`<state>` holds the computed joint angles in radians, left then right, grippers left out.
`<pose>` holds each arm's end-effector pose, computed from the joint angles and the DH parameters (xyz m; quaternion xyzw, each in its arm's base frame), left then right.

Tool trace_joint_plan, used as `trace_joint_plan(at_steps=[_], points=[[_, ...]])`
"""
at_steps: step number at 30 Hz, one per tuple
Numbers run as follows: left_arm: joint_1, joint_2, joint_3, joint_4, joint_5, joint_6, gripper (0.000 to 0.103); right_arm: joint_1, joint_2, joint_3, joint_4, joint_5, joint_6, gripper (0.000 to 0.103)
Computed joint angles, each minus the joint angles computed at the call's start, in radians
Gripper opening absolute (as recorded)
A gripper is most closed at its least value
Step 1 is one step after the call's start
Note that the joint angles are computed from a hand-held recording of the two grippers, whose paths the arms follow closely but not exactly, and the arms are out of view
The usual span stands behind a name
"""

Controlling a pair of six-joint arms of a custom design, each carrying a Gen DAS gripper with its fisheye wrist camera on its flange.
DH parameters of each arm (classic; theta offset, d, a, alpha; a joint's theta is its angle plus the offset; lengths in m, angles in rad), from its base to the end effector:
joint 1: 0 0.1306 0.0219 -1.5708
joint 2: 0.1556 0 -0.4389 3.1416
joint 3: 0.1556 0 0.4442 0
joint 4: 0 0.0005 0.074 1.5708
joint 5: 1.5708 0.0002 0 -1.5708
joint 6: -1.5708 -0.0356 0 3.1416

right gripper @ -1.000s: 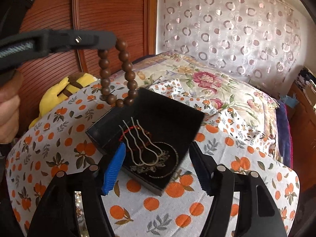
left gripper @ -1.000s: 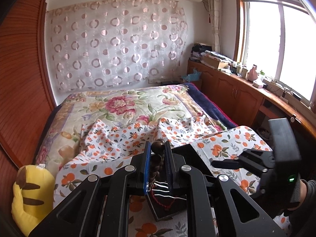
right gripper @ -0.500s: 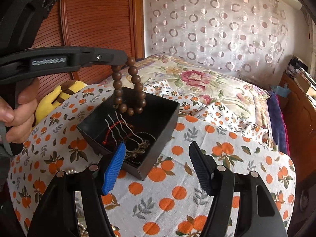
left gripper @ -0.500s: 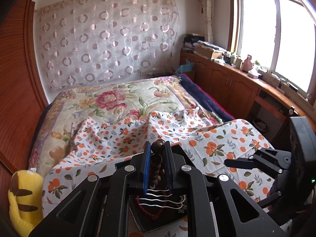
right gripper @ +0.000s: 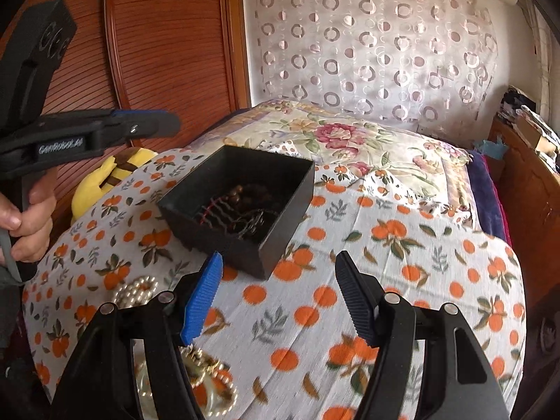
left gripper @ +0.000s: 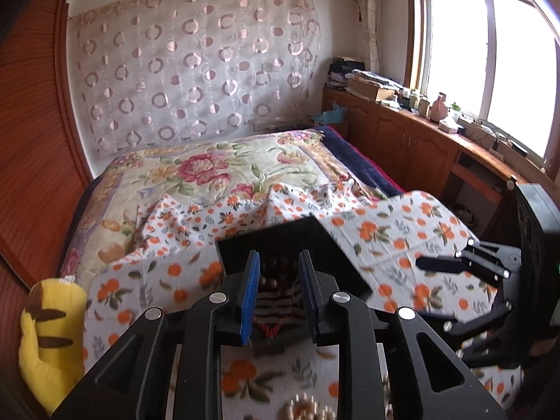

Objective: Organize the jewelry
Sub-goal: 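Move the left gripper back to the pearl strand and close on it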

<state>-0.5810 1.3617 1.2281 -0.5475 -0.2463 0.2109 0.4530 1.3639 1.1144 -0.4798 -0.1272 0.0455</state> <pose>0.4416 -0.2801 0.4412 0.1129 0.8903 -0.0624 0.4368 0.4579 0.2273 0.3863 -0.2499 0.8764 0.1393 0.3874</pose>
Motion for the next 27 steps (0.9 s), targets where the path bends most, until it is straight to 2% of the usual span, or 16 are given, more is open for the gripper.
trace_joint_plan(at_steps=[3,11,22,27], points=[[-0.015,-0.035,-0.043,-0.005,-0.011,0.014,0.022,0.005,-0.026,-0.03,0.002,0.006,-0.008,0.068],[-0.046,-0.108,-0.144,-0.023,-0.028,0.059,0.022,0.023,-0.089,-0.097,0.0,0.022,-0.023,0.059],[-0.061,-0.159,-0.239,-0.045,-0.021,0.121,0.022,0.065,-0.149,-0.164,0.008,0.04,-0.05,0.055],[-0.072,-0.167,-0.266,-0.052,-0.007,0.146,0.022,0.085,-0.17,-0.19,0.009,0.032,-0.064,0.047]])
